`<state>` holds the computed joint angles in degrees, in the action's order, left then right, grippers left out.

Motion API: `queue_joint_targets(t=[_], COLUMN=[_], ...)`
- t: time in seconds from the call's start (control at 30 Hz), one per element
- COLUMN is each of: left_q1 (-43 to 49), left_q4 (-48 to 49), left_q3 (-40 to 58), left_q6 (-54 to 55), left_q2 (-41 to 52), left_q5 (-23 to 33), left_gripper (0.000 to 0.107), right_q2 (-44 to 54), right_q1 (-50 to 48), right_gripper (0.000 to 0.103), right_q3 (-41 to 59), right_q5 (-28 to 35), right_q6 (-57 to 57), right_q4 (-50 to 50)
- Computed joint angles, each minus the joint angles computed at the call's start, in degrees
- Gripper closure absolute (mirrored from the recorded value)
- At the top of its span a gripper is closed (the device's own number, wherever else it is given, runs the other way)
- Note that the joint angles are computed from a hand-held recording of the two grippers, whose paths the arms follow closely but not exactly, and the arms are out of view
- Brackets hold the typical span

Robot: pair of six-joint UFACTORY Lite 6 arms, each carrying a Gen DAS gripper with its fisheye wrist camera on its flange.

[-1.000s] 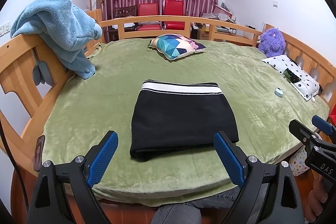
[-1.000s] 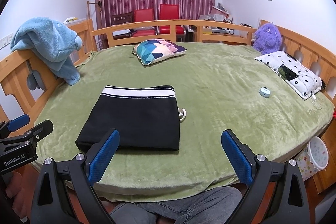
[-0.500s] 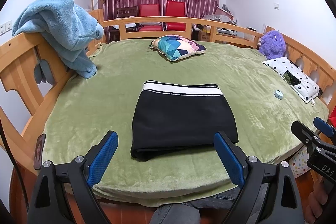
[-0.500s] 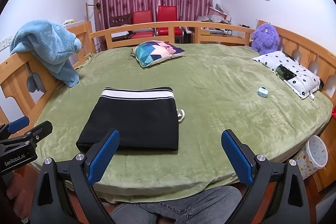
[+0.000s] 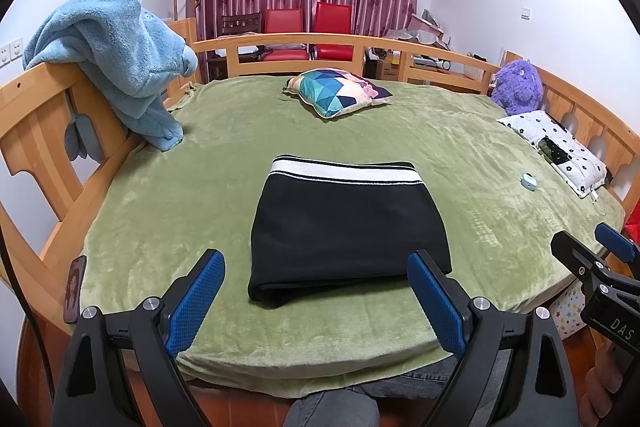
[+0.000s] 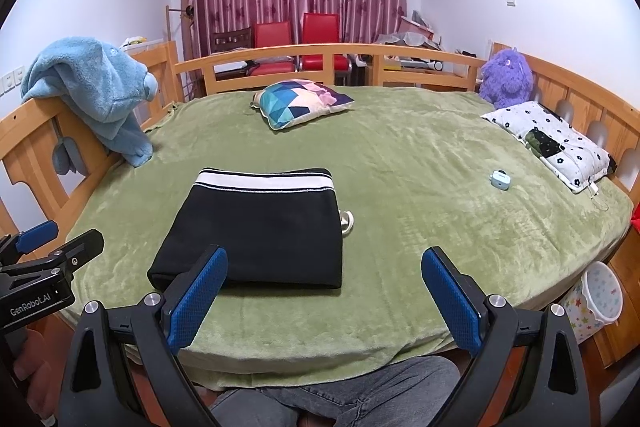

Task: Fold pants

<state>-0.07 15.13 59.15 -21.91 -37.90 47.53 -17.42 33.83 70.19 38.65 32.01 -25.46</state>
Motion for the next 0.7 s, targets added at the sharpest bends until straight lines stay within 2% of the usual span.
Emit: queue_joint_targets(t=[0.7], left_q1=[-2.0], left_q4=[1.8], left_q3=[0.6], left_q6=[-2.7], left_q2=[0.0], left_q5=[1.1], left_gripper=[0.014], right_q2=[0.0], right_q1=[1.0], right_gripper=[0.007], right_q3=[0.0], right_q5=[0.2], right_q6=[1.2], right_q4=[-0.9])
